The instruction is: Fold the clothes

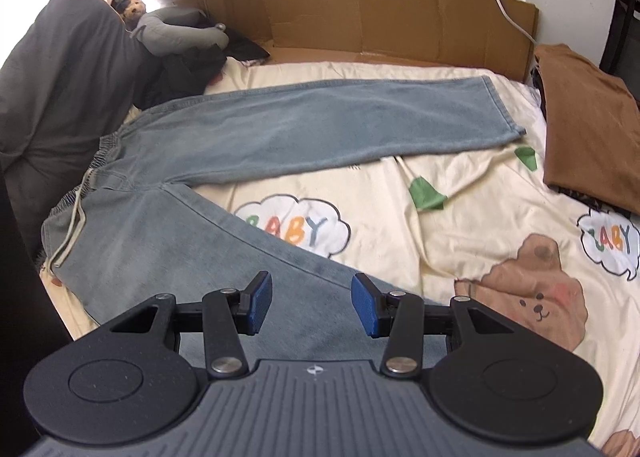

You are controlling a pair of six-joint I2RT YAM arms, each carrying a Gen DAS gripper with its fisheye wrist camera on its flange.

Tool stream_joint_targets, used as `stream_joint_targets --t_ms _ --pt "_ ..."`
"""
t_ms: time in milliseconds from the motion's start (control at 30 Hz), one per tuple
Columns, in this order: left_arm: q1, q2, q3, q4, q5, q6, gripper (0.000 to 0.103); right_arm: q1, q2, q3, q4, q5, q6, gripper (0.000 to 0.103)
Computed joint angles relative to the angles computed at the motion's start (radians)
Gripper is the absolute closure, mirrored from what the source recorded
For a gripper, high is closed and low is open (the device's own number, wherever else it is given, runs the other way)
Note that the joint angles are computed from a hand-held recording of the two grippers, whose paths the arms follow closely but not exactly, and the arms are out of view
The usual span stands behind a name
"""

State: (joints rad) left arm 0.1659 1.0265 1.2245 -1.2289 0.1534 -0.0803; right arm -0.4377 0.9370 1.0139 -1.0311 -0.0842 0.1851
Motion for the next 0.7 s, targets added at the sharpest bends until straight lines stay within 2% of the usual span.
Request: stream_joint_targets --t_ms 133,300,533,700 --pt "0.171 0.043 0.003 0.017 0.060 0.060 0.054 -0.036 -0.009 -0.028 0.001 -0.012 -0.016 0.051" --pt "0.275 0.103 0.005 0.051 0.094 0.094 0.065 -0.064 -0.019 -0.059 0.004 -0.018 0.008 0.051" --pt "0.286 0.136 -0.027 0.085 0.129 0.095 0.072 -0.076 -0.016 -0.093 0.014 -0.018 0.062 0.051" --pt "0.260 0.175 -0.133 0.168 0.127 0.007 0.083 -0.096 -0.026 -0.104 -0.017 -0.016 0.061 0.052"
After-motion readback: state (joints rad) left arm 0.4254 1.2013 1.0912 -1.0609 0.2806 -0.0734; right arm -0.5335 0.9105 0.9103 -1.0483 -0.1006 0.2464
